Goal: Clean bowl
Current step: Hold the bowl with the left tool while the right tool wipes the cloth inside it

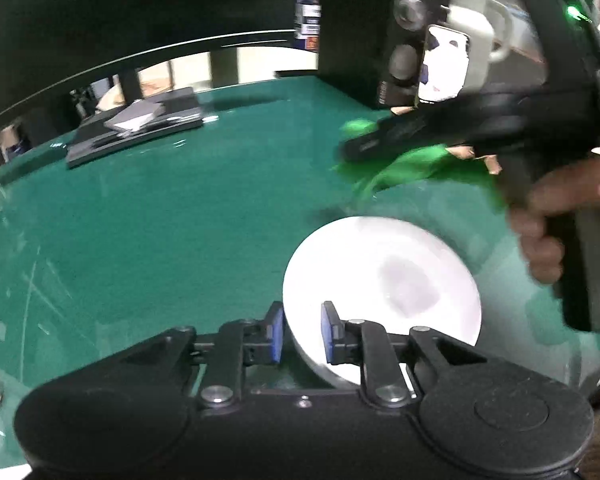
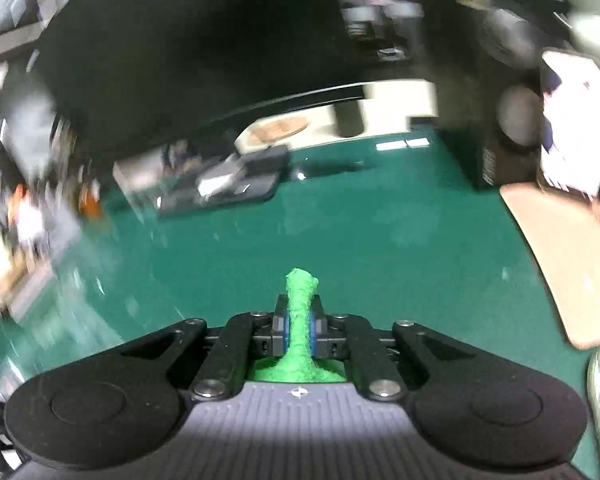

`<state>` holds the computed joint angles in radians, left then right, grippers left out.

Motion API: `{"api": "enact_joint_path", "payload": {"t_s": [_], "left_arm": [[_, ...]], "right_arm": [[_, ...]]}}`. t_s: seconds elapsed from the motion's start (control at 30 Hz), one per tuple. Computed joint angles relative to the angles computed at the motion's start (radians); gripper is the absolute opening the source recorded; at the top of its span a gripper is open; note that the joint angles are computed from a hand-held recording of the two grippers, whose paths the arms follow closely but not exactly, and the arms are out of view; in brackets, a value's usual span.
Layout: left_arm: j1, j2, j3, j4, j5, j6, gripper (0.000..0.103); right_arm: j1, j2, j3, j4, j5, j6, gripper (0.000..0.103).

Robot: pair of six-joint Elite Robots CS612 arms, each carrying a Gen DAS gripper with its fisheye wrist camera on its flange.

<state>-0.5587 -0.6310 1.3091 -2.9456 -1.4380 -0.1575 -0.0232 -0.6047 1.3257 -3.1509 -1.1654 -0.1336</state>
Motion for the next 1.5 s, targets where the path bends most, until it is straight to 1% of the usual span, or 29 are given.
{"api": "enact_joint_path", "payload": {"t_s": [0.07,0.1,0.13,0.17,0.2,0.23,0.3,0.37,0.4,0.43,0.47,0.5,0.57,0.63,0.67,0.7,0.83,0.9,0.93,1.0,1.03,1.07,1.1,1.17,1.23,1.27,1.37,1.4,1.5], "left_arm": [[-0.001,0.002,-0.004,0.012,0.005,0.0,0.019],[-0.002,0.003,-0.006,0.023,0.008,0.002,0.018],[-0.003,0.005,-0.008,0.033,0.011,0.003,0.019],[-0.004,0.005,-0.009,0.039,0.012,0.003,0.019],[-0.004,0.006,-0.008,0.038,0.011,0.002,0.019],[-0.004,0.006,-0.008,0.038,0.011,0.0,0.019],[-0.003,0.006,-0.008,0.037,0.01,-0.003,0.019],[-0.003,0.006,-0.008,0.038,0.009,-0.007,0.02],[-0.003,0.007,-0.008,0.039,0.008,-0.008,0.02],[-0.004,0.006,-0.007,0.038,0.009,-0.009,0.02],[-0.004,0.005,-0.006,0.038,0.01,-0.01,0.02],[-0.004,0.005,-0.006,0.038,0.01,-0.011,0.02],[-0.005,0.003,-0.004,0.04,0.013,-0.012,0.02],[-0.007,0.0,-0.001,0.04,0.016,-0.013,0.02],[-0.007,-0.001,0.001,0.04,0.017,-0.014,0.02],[-0.007,-0.001,0.002,0.04,0.018,-0.015,0.02],[-0.009,-0.003,0.005,0.04,0.023,-0.016,0.02],[-0.009,-0.004,0.006,0.039,0.023,-0.018,0.02],[-0.009,-0.004,0.007,0.038,0.023,-0.018,0.02],[-0.009,-0.004,0.007,0.038,0.024,-0.018,0.02],[-0.009,-0.004,0.007,0.038,0.024,-0.018,0.02],[-0.009,-0.004,0.007,0.038,0.024,-0.019,0.02],[-0.009,-0.004,0.007,0.038,0.024,-0.019,0.02],[-0.01,-0.004,0.007,0.038,0.025,-0.019,0.021],[-0.01,-0.004,0.007,0.038,0.025,-0.019,0.021],[-0.01,-0.004,0.007,0.038,0.026,-0.019,0.021],[-0.011,-0.003,0.006,0.04,0.027,-0.017,0.021],[-0.011,-0.003,0.005,0.042,0.028,-0.015,0.021],[-0.011,-0.003,0.004,0.044,0.027,-0.015,0.022]], "right_arm": [[0.021,-0.01,0.024,0.004,-0.021,-0.186,0.008],[0.041,-0.009,0.046,-0.042,-0.04,-0.291,0.008],[0.04,-0.011,0.058,-0.062,-0.025,-0.369,0.008],[0.041,-0.013,0.061,-0.063,0.011,-0.405,0.009],[0.032,-0.016,0.056,-0.021,0.079,-0.399,0.009],[0.028,-0.017,0.05,0.002,0.109,-0.38,0.01],[0.012,-0.016,0.031,0.088,0.216,-0.302,0.018],[-0.006,-0.01,0.001,0.19,0.337,-0.231,0.019],[-0.015,-0.005,-0.015,0.242,0.393,-0.192,0.022],[-0.018,-0.002,-0.016,0.252,0.41,-0.175,0.025],[-0.024,0.001,-0.02,0.262,0.443,-0.133,0.034],[-0.033,0.006,-0.025,0.253,0.471,-0.07,0.048],[-0.042,0.007,-0.014,0.198,0.48,0.035,0.057],[-0.047,0.01,-0.014,0.173,0.483,0.095,0.041],[-0.051,0.014,-0.022,0.188,0.487,0.138,0.005],[-0.055,0.018,-0.03,0.2,0.494,0.168,0.003],[-0.057,0.032,-0.045,0.154,0.453,0.289,0.003],[-0.063,0.042,-0.057,0.106,0.437,0.382,0.003],[-0.06,0.046,-0.05,0.034,0.404,0.426,0.003],[-0.046,0.037,-0.03,-0.175,0.25,0.447,0.003],[-0.036,0.038,-0.012,-0.28,0.157,0.407,0.003],[-0.02,0.037,-0.008,-0.385,0.052,0.325,0.003],[-0.003,0.047,-0.019,-0.466,-0.011,0.22,0.003],[0.009,0.057,-0.011,-0.503,-0.022,0.014,0.003],[0.007,0.043,0.009,-0.372,0.078,-0.07,0.003],[-0.001,0.033,0.031,-0.267,0.172,-0.053,0.003],[-0.015,0.015,0.026,-0.026,0.342,-0.075,0.003],[-0.02,0.014,0.016,0.079,0.425,-0.086,0.003],[-0.027,0.01,-0.004,0.253,0.506,-0.161,0.003]]}}
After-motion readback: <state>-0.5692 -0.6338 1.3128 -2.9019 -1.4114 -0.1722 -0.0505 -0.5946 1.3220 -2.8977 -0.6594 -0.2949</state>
